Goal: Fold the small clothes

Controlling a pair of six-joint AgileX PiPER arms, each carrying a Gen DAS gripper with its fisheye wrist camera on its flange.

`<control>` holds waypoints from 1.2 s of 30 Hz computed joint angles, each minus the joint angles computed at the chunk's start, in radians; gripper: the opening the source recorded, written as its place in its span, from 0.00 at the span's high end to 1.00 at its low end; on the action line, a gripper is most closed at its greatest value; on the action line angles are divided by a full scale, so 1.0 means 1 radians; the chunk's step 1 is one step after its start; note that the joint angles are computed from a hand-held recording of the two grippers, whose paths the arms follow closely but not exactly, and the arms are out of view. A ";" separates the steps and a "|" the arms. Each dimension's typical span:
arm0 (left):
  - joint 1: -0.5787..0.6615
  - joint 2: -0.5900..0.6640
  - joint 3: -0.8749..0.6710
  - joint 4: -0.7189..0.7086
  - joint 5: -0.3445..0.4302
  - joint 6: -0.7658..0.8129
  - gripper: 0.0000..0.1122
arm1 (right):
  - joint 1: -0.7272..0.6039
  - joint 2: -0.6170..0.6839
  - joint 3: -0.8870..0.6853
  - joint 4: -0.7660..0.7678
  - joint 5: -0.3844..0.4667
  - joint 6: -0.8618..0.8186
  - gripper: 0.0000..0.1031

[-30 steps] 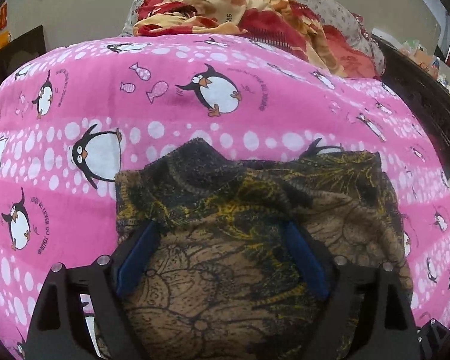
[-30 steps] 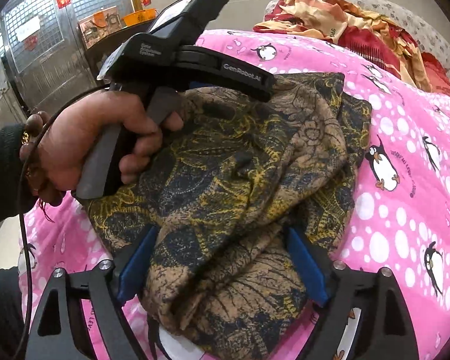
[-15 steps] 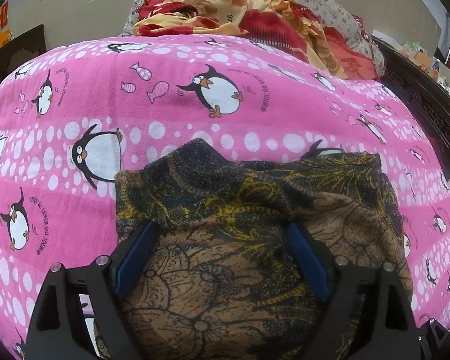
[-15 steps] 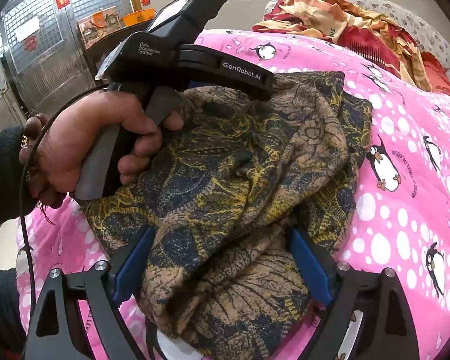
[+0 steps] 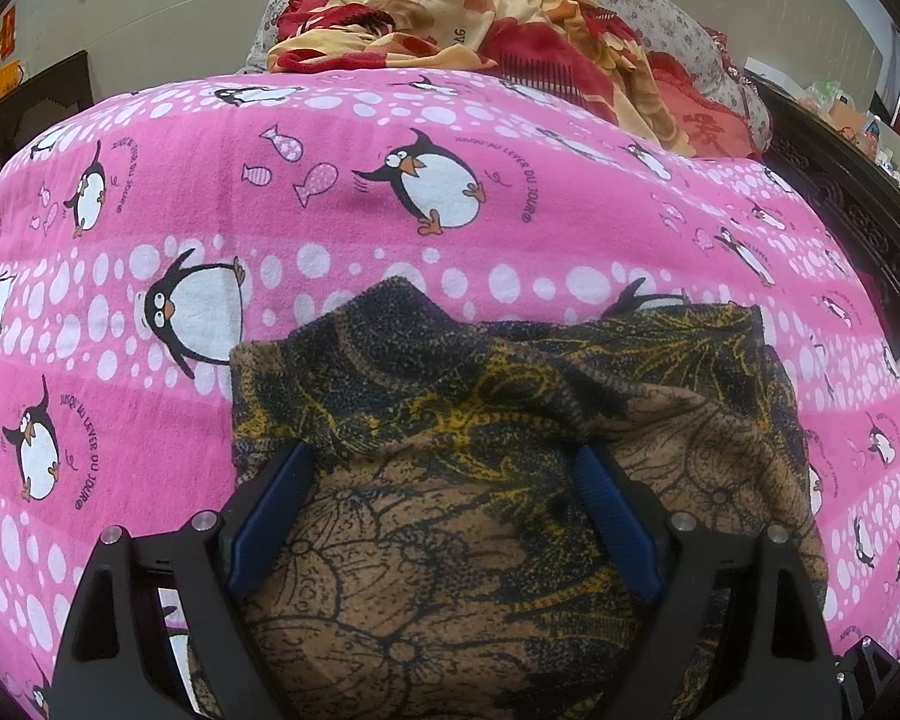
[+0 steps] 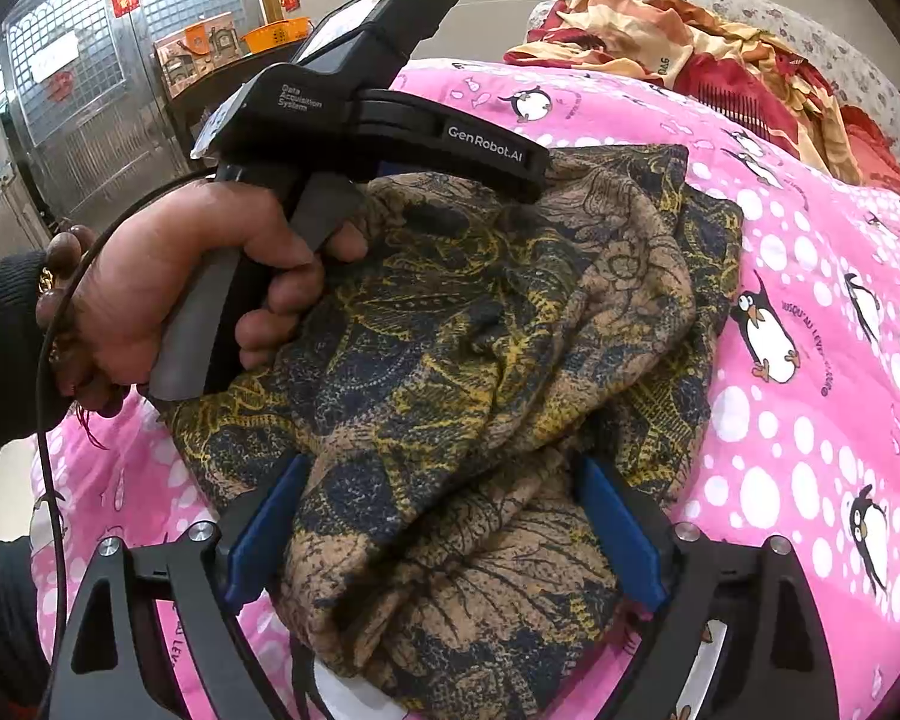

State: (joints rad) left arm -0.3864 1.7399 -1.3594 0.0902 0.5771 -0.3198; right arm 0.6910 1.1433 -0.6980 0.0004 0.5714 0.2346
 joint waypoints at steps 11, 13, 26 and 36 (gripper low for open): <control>0.017 -0.008 0.010 -0.057 -0.011 0.044 0.21 | -0.083 -0.097 -0.125 -0.072 0.125 0.095 0.14; 0.010 -0.008 0.008 -0.035 -0.006 0.027 0.21 | -0.119 -0.027 -0.207 -0.128 0.186 0.104 0.15; 0.009 -0.020 0.026 -0.033 -0.012 0.010 0.20 | -0.292 0.443 -0.495 -0.247 0.249 0.053 0.45; 0.015 -0.013 0.015 -0.040 -0.011 0.023 0.19 | -0.168 0.137 -0.321 0.009 0.243 -0.143 0.52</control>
